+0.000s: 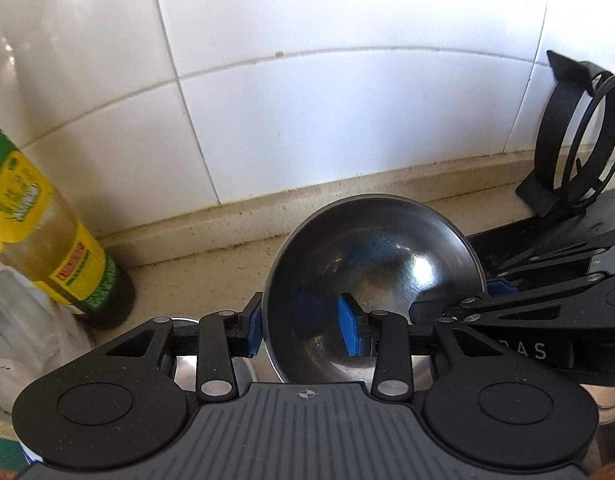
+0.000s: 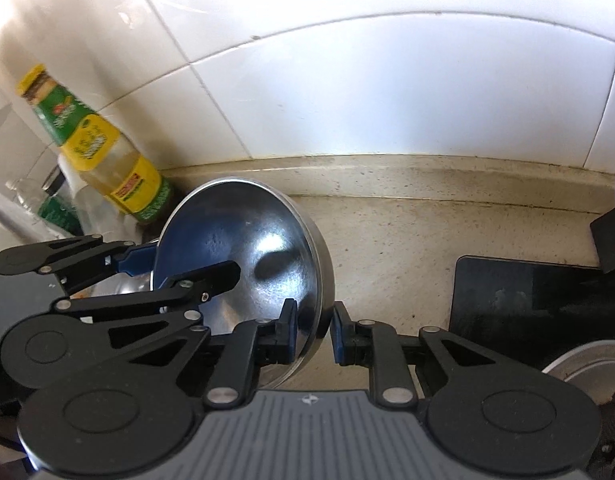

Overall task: Organize plates and bowls
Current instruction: 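Lift the steel bowl with the left gripper and carry it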

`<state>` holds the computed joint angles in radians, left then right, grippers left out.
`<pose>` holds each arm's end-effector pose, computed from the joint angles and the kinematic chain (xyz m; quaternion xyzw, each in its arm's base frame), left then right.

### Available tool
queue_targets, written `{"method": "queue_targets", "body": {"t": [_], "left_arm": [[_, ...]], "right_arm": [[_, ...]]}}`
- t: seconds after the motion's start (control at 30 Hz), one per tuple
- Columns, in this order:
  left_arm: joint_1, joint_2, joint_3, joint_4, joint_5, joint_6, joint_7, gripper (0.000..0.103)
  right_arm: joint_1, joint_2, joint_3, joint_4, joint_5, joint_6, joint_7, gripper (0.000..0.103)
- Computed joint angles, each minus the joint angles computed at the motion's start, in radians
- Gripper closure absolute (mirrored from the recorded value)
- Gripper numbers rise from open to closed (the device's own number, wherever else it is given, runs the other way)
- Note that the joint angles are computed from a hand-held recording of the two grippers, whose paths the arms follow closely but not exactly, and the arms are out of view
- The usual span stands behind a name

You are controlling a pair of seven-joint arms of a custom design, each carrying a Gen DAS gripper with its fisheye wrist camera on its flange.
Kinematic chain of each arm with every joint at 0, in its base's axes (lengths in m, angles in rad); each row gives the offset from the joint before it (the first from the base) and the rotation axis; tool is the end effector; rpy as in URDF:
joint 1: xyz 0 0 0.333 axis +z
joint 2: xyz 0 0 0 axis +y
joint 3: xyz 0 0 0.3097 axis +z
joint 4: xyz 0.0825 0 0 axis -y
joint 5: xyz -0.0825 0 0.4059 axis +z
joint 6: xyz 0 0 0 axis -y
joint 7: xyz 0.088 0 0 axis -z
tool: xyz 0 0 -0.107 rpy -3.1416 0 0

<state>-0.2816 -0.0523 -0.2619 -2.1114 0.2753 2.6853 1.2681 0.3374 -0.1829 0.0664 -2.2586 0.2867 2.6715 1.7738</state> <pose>0.5056 -0.3179 0.4917 -0.5021 0.8033 -0.2478 0.2028 0.5107 0.2104 0.4880 -0.6689 0.6776 -0.0522 0.3011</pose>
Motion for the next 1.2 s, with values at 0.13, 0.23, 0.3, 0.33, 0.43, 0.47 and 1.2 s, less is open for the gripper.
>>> {"method": "queue_targets", "body": {"t": [0.13,0.23,0.3,0.33,0.43,0.47,1.2], "left_arm": [[0.003,-0.064,-0.006,-0.049,0.022,0.008,-0.03,0.057],[0.008,-0.133,-0.015,-0.109,0.031,0.009,-0.053,0.058],[0.011,-0.175,-0.022,-0.147,0.028,0.004,-0.062,0.058],[0.012,-0.194,-0.025,-0.163,0.025,0.0,-0.064,0.058],[0.011,-0.244,-0.027,-0.211,0.004,-0.01,-0.062,0.058],[0.011,-0.259,-0.026,-0.226,-0.005,-0.011,-0.059,0.058],[0.011,-0.355,-0.033,-0.346,-0.088,-0.033,-0.072,0.055]], "right_arm": [[0.015,-0.049,0.005,-0.031,0.01,-0.012,-0.009,0.075],[0.032,-0.081,0.008,-0.052,0.02,-0.032,-0.018,0.075],[0.042,-0.099,0.013,-0.065,0.02,-0.045,-0.016,0.075],[0.047,-0.104,0.015,-0.068,0.021,-0.053,-0.015,0.075],[0.062,-0.122,0.017,-0.081,0.025,-0.074,-0.017,0.075],[0.067,-0.125,0.018,-0.084,0.027,-0.081,-0.02,0.075],[0.081,-0.088,0.023,-0.061,0.031,-0.119,-0.069,0.074]]}}
